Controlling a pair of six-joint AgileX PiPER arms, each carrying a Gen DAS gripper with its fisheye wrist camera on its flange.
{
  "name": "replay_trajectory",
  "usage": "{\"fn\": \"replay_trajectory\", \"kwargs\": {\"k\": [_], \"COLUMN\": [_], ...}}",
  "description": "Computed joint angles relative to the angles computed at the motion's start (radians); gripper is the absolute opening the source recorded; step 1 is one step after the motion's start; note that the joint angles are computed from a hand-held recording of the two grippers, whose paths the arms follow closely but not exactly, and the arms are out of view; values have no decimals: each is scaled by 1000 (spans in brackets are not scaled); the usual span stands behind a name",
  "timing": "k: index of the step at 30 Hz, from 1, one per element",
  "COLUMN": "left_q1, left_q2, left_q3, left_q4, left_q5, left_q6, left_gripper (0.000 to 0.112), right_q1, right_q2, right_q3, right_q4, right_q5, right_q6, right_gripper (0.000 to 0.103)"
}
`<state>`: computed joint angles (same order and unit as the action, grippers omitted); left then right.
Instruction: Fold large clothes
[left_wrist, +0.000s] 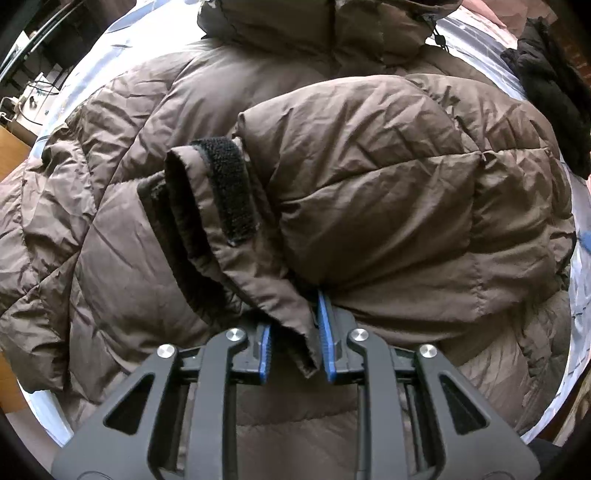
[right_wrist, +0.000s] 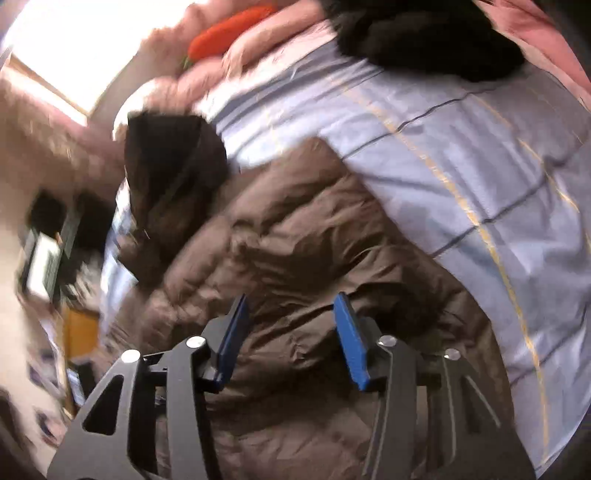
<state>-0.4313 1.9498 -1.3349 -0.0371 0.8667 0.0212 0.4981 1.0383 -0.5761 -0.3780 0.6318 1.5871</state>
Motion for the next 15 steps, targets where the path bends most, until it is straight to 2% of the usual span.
{"fn": "replay_trajectory", "kwargs": {"k": [1, 2, 4, 6, 8, 10, 11, 12, 13, 14, 15], "left_q1": [-1, -2, 19, 52, 96, 156, 211, 255, 325, 406, 506], "left_q2": [-1, 2, 1, 5, -9, -40, -71, -97, -127, -145, -164], "left_q3": [4, 8, 10, 3, -3, -8, -17, -18, -24, -52, -97], "left_q4": [-1, 1, -11, -59, -123, -204, -259, -298, -359, -419, -448], "left_q5": [-2, -9, -4, 12, 50, 94, 136, 155, 183, 236, 263], "left_q6": [-12, 3, 24, 63, 103, 151, 188, 209, 244, 250, 216], "left_gripper": [24, 26, 38, 40, 39, 36, 36, 42, 59, 68, 79], "right_q1": [-41, -64, -82, -159, -216, -223, -204, -182, -138, -117, -66], "right_q2": [40, 81, 128, 124, 80, 48, 29, 14, -7, -17, -31], "right_q3": [11, 27, 66, 127, 158, 147, 140, 134, 122, 111, 91], "right_q4": [52, 65, 22, 100, 210, 269, 273, 271, 246, 234, 212], "right_q5": [-45, -49, -48, -124, -159, -136, -119, -110, -88, -68, -31], "right_q6": [-70, -100, -76, -141, -216, -264, -257, -240, -183, -154, -100], "right_gripper": [40, 40, 36, 20, 19, 25, 36, 55, 63, 73, 74]}}
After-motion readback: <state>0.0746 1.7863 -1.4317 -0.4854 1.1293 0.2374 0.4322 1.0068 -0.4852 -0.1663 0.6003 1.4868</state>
